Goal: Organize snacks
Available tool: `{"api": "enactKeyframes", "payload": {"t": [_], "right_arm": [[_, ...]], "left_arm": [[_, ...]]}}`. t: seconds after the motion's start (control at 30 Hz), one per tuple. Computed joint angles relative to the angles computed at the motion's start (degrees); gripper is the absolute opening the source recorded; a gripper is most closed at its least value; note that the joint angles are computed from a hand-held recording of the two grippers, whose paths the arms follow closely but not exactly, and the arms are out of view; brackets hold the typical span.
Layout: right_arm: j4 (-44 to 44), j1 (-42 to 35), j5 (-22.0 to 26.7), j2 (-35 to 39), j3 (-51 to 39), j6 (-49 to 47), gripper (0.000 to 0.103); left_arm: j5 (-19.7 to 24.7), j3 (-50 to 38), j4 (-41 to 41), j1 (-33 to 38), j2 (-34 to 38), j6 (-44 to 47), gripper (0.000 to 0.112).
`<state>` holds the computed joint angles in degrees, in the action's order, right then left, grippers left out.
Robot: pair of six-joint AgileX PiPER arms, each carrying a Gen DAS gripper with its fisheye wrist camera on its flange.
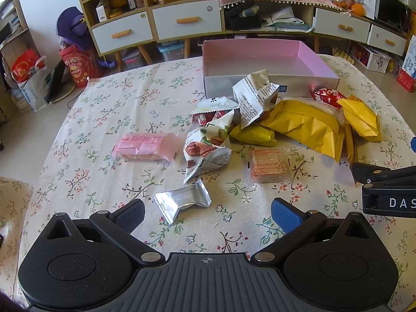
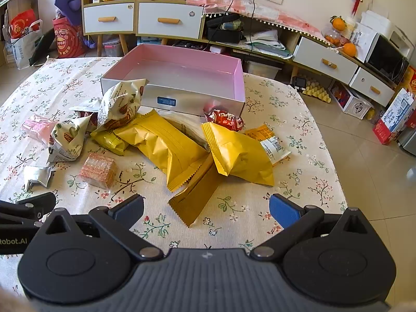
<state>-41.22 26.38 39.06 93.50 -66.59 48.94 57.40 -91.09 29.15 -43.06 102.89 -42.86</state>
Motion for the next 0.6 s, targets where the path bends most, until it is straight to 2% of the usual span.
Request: {"api": "enactKeyframes", "payload": {"t": [0.6], "right_arm": [[0.0, 0.0, -0.1, 0.1, 0.1, 0.1, 0.103]], "left_arm": [[-0.3, 0.5, 0.0, 0.1, -0.2, 0.0, 0.103]]}}
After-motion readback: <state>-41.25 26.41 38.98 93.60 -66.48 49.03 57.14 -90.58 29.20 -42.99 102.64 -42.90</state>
